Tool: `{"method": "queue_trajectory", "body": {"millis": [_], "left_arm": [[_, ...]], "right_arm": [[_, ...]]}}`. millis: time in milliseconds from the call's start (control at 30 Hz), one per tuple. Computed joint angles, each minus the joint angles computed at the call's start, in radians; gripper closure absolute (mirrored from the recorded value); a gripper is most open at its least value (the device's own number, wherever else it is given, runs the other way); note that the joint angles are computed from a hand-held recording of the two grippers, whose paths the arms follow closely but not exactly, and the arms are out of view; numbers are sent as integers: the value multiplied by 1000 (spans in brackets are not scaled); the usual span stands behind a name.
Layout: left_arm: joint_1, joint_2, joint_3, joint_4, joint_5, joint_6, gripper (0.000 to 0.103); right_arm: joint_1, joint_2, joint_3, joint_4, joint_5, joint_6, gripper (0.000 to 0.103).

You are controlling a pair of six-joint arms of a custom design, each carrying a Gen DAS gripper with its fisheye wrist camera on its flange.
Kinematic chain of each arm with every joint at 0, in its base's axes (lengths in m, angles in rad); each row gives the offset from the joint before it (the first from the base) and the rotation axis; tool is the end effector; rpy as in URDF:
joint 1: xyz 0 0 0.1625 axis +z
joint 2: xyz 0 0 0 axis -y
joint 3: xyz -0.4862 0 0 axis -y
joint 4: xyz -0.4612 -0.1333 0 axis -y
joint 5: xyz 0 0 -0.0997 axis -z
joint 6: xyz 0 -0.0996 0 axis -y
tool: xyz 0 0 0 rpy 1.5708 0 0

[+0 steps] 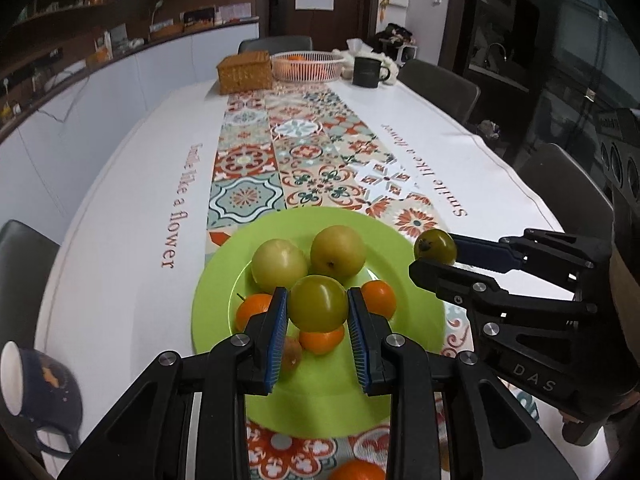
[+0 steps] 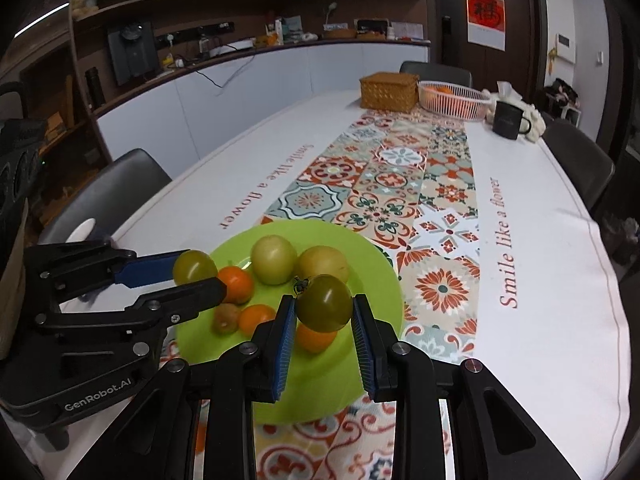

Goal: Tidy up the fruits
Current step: 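Carry both limes onto the green plate and open both tools, then move both tools toward the last orange and kiwi on the runner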

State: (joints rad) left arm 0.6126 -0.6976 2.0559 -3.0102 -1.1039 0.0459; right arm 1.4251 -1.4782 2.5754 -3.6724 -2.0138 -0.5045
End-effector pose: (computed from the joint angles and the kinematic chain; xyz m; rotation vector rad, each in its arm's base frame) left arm -0.3692 -0.4772 -0.0566 1.2915 2.4074 -0.3856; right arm 0.0338 -0.3938 0.2720 0.1268 -2.2473 1.0018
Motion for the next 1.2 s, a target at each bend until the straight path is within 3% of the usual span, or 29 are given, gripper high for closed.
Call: {"method": "queue_trajectory", "body": {"millis": [233,333,367,400,633,733,900,1200], "left_arm": [[14,29,-31,22,13,3,73],[16,28,-34,28,18,-11,65],[15,27,-32,24,23,-11,64],[13,24,-27,22,31,-12,63],[-20,-39,55,-12,68,-64,48],[-45,-76,108,-44,80,-77,44],[-92,-131,178,-81,100,-82,36],[-172,-239,290,-125,123,-98,26]], "right_arm": [[-45,37,-33,34,15,21,74],[-55,41,-37,48,28,30,71],[-56,40,-38,52,29,34,61],[-55,41,-35,41,22,39,58],[-24,7,22,-43,-9,18,57],[15,-4,59,-112,-57,5,51],[90,-17,119,-211,-118,-9,51],[259,-19,182,-299,-243,19,46]]}}
